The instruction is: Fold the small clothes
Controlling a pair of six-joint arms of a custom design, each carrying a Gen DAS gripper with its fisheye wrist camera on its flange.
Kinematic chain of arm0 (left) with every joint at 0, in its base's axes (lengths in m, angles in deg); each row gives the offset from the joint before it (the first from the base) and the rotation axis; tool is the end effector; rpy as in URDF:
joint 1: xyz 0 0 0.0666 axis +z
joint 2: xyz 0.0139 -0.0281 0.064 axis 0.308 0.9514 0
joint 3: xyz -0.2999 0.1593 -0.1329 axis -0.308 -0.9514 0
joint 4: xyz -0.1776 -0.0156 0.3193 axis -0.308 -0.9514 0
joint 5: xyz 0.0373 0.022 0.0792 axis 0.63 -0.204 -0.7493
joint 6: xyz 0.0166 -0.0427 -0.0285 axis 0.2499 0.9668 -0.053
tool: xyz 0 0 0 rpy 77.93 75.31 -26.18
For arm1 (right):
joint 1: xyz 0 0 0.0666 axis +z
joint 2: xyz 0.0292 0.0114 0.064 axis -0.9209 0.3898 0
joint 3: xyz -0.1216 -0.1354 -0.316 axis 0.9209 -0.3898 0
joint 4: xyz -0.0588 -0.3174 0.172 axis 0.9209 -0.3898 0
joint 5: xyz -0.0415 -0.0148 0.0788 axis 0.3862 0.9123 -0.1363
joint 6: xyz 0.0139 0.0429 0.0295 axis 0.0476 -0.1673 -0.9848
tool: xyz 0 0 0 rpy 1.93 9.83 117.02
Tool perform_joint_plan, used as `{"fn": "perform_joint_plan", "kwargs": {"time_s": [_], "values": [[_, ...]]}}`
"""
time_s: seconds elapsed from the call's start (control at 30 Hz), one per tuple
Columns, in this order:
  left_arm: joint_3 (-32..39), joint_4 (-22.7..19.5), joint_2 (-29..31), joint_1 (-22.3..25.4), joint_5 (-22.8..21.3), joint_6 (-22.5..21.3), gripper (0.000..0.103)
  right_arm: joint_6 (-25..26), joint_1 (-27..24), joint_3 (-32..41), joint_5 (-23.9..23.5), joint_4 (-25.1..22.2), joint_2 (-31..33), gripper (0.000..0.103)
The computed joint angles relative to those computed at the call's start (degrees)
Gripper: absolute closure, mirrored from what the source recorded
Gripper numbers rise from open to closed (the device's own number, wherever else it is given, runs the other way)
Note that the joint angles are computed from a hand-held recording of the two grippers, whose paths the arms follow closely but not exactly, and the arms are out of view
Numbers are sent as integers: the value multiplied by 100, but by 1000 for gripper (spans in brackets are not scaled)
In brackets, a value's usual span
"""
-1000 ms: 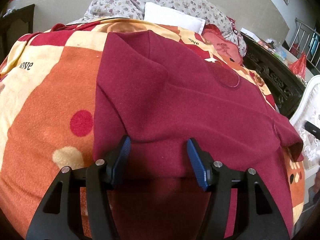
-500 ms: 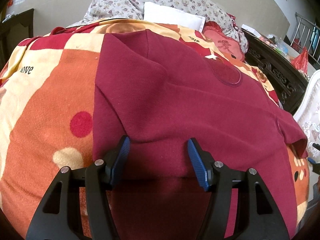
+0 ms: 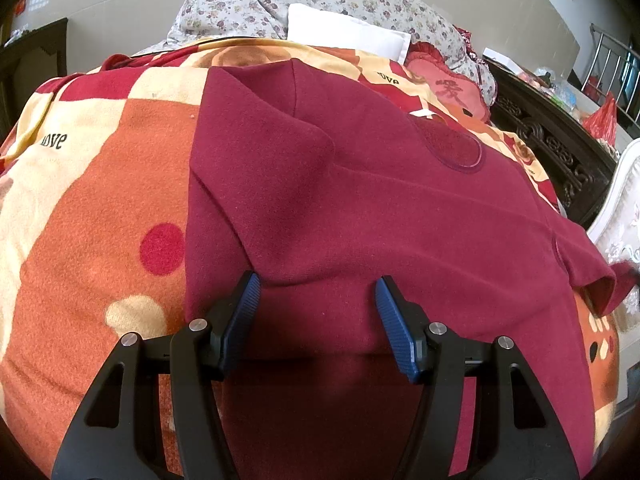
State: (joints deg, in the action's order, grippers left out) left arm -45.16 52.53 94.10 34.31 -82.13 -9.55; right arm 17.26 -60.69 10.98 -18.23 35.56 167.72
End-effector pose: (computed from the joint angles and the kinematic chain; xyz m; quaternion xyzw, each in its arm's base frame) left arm 0.3105 0.0887 0.2609 -0.2585 0.8876 -0.0300 0.3801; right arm 0.5578 0.0768 0.3753 0.1075 0.8803 0.3193 0.3340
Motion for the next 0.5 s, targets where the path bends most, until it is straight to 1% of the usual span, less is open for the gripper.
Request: {"fn": "perform_joint_plan", "kwargs": {"time_s": [0.07, 0.13, 0.17, 0.2, 0.23, 0.27, 0.3, 0.37, 0.4, 0.43, 0.5], "values": [[30, -42, 13, -27, -65, -28, 43, 145, 309, 26, -143, 211, -136, 97], [111, -181, -16, -79, -150, -104, 43, 363, 786, 106, -312, 460, -228, 97], [168, -280, -48, -85, -138, -181, 43, 513, 1072, 155, -429, 572, -243, 97], [213, -370, -143, -61, -94, -192, 43, 670, 1337, 197, -516, 648, -228, 97], [208, -376, -280, -17, 14, -138, 43, 886, 1611, 227, -527, 694, -203, 97], [195, -335, -480, 82, 266, -56, 43, 1048, 1834, 244, -537, 745, -163, 97], [207, -324, -592, 146, 417, -8, 43, 1187, 2139, 304, -608, 755, -34, 97], [302, -372, -795, 260, 765, 113, 41, 1225, 2471, 357, -653, 776, 186, 97], [367, -401, -810, 330, 1086, 157, 32, 1245, 2672, 372, -641, 769, 333, 97], [462, -425, -727, 436, 1639, 229, 28, 1307, 2816, 423, -601, 703, 483, 97], [599, -378, -482, 546, 2397, 498, 28, 1472, 3109, 500, -454, 542, 804, 97]]}}
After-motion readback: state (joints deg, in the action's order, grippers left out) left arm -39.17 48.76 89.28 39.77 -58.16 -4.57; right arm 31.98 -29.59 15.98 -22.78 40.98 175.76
